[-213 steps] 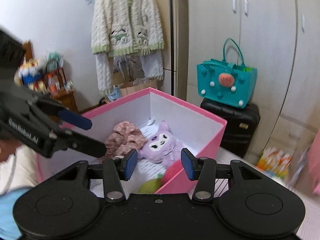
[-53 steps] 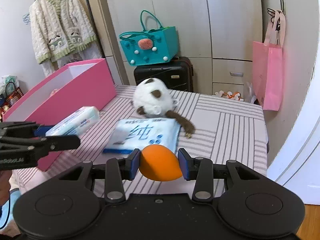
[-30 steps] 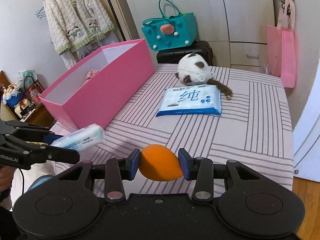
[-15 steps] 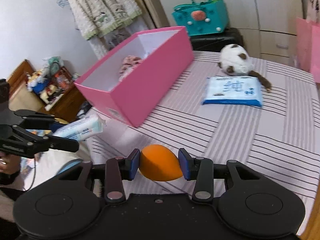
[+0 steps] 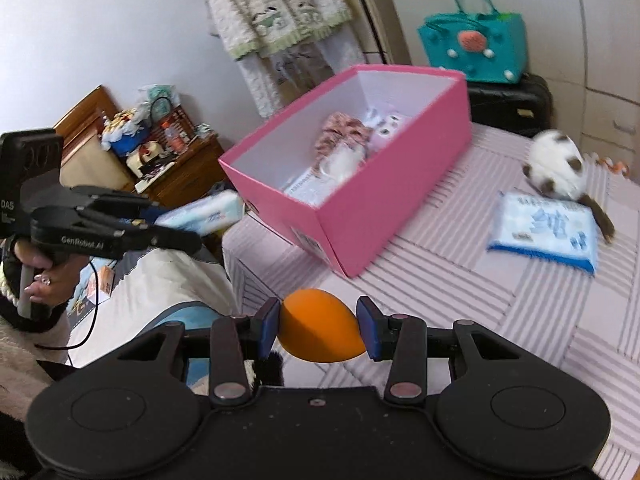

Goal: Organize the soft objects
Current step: 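Carry the wipes packet and orange sponge over the pink box with both grippers, then open both grippers to drop the packet and orange sponge into the box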

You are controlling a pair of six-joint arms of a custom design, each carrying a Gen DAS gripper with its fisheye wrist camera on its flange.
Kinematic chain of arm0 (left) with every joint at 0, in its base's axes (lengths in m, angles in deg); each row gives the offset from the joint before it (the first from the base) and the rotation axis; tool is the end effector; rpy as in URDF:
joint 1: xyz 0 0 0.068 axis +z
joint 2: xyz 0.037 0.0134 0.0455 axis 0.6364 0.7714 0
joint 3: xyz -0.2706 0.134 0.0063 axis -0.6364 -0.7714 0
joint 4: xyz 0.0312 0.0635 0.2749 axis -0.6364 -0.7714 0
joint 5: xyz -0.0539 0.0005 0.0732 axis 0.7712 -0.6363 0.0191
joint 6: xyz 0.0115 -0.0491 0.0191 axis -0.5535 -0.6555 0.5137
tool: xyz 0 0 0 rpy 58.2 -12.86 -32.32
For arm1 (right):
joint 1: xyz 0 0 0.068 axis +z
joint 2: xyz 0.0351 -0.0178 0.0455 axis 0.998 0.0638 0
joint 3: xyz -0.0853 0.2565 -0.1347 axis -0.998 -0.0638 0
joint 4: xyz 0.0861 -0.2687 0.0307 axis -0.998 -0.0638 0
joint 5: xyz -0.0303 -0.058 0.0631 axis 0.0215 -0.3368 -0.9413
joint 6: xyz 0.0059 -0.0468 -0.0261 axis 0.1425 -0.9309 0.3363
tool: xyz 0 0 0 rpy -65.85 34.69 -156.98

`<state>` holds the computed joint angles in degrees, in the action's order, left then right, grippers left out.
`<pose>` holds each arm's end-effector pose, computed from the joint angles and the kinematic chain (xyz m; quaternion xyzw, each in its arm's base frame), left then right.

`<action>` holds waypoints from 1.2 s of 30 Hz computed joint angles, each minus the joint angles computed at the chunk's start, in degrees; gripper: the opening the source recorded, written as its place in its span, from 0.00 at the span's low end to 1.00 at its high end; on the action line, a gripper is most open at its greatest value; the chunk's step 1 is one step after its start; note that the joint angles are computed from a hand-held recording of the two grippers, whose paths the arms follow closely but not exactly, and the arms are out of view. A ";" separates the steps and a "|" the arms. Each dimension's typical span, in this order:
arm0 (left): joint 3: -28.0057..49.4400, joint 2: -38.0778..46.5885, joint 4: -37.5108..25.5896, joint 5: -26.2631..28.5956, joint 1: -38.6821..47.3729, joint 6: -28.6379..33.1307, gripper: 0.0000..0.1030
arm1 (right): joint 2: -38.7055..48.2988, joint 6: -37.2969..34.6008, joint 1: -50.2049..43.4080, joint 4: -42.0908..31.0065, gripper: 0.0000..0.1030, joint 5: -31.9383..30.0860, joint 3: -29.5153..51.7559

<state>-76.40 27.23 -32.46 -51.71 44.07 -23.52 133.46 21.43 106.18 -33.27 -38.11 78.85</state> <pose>0.1098 0.0041 0.1274 -0.0904 0.9179 -0.0767 0.3788 0.2955 0.1323 0.0977 -0.4457 0.8010 0.3423 0.2065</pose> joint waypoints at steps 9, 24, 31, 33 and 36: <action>-1.94 29.64 37.33 19.04 17.12 3.98 0.39 | 3.51 9.47 3.45 11.41 0.46 -2.43 5.73; 6.52 68.20 72.23 -1.51 12.52 7.99 0.39 | 23.11 19.37 10.24 13.63 0.46 2.30 29.70; 9.56 72.54 71.49 -5.34 10.85 10.26 0.39 | 27.69 18.81 14.35 9.07 0.47 9.93 37.36; 10.40 73.64 71.03 -7.19 10.22 11.02 0.39 | 28.59 18.27 15.12 8.54 0.48 11.61 38.76; 10.37 73.06 71.00 -9.52 9.61 11.57 0.42 | 29.82 18.17 16.03 8.29 0.51 13.42 40.42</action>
<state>-66.03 100.29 38.54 -61.23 53.68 -11.94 163.28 39.60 122.22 -24.99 -24.69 119.26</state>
